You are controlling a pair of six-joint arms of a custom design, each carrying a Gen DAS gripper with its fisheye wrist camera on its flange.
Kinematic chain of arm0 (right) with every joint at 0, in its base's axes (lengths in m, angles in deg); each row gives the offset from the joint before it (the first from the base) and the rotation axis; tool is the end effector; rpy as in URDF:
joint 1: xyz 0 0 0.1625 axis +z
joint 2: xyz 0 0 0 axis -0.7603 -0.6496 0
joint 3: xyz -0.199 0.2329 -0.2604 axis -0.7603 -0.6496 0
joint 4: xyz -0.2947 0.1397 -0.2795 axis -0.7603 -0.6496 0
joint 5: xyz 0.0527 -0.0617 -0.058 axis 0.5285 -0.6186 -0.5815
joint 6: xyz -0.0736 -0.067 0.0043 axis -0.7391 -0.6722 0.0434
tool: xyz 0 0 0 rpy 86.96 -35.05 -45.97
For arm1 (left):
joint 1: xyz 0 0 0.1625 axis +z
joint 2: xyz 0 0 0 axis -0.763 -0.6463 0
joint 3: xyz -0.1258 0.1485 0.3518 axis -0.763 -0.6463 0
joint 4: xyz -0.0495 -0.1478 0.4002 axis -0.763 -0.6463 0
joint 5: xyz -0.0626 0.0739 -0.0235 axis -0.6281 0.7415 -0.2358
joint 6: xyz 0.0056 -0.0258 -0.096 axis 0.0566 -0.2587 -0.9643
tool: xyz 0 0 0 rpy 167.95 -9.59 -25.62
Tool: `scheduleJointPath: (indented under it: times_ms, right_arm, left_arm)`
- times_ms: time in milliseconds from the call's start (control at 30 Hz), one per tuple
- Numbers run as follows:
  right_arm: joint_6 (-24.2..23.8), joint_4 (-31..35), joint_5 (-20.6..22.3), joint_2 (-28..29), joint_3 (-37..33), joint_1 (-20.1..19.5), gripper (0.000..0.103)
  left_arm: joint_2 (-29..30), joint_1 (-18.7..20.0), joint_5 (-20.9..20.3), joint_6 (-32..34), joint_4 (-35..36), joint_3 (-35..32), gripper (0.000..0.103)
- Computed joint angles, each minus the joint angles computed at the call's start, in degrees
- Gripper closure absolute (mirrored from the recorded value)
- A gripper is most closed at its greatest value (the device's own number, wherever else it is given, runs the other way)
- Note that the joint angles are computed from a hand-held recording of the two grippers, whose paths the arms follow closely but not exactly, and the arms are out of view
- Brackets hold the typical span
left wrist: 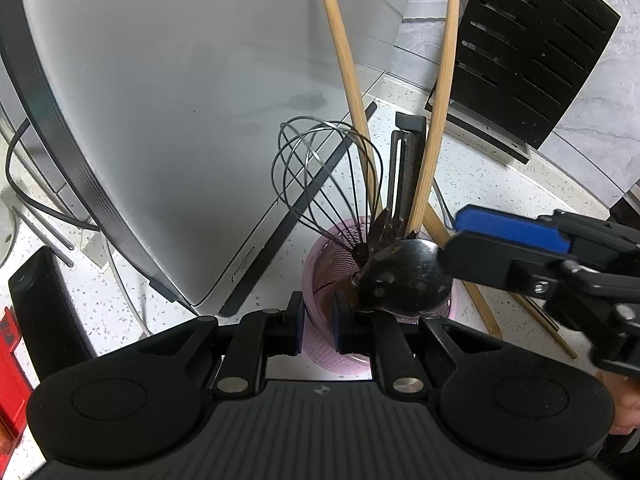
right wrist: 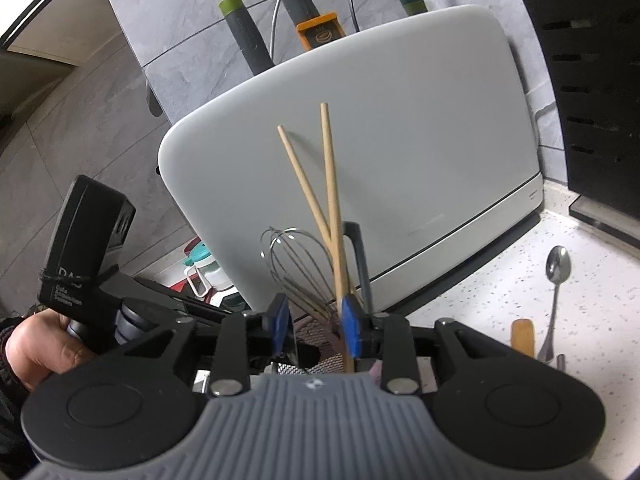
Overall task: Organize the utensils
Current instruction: 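Lower the chopstick into the pink cup and open the right gripper, then move the right gripper back to the grey silicone-handled utensil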
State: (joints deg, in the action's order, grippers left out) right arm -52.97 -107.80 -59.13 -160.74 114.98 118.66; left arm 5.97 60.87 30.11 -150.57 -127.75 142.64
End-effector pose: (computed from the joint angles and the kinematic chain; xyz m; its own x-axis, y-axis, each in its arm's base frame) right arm 0.0553 -0.3603 0.4564 -0.5939 -0.8045 0.0107 -0.7057 0.5145 -0.4870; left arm -0.4972 -0.2952 0.0709 -0.7875 -0.0775 -0.6114 0.2589 0.8587 -0.4423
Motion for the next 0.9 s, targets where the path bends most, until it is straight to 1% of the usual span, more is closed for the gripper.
scheduleJointPath:
  times_ms: [133, 200, 267, 367, 500, 567, 667, 733, 800, 900]
  right_arm:
    - [-0.84, 0.43, -0.35, 0.17, -1.44, -0.12, 0.069]
    - [-0.32, -2.16, -2.20, 0.11, -1.83, 0.80, 0.066]
    - [0.32, -4.86, -2.94, 0.42, -2.29, 0.82, 0.065]
    - [3.91, -9.83, -5.00, 1.60, -2.91, 0.49, 0.064]
    - [10.13, -17.88, -9.39, 4.79, -3.38, 0.50, 0.063]
    - [13.15, -21.26, -12.39, 6.65, -3.74, 0.60, 0.062]
    - [15.59, -24.39, -15.32, 8.76, -4.19, 0.39, 0.062]
    - [15.69, -25.37, -16.55, 9.59, -4.62, 0.19, 0.062]
    - [13.88, -26.61, -17.84, 10.04, -4.81, 0.14, 0.060]
    - [10.23, -29.14, -19.97, 10.51, -5.04, -0.11, 0.056]
  left_arm:
    - [0.01, 0.03, 0.03, 0.16, 0.14, -0.02, 0.088]
    - [-0.01, 0.03, 0.02, 0.19, 0.07, 0.02, 0.088]
    - [-0.02, 0.03, 0.04, 0.18, 0.08, 0.03, 0.088]
    - [-0.04, 0.03, 0.05, 0.20, 0.08, 0.06, 0.088]
    - [-0.13, 0.06, 0.04, 0.21, 0.05, 0.16, 0.088]
    - [0.05, 0.01, 0.02, 0.26, 0.03, -0.07, 0.088]
    - [-0.01, -0.05, 0.00, 0.36, -0.16, -0.01, 0.088]
    - [-0.04, -0.08, -0.01, 0.42, -0.24, 0.04, 0.088]
    - [-0.04, -0.07, 0.00, 0.42, -0.22, 0.01, 0.088]
    - [-0.21, -0.11, 0.03, 0.34, -0.66, 0.28, 0.088]
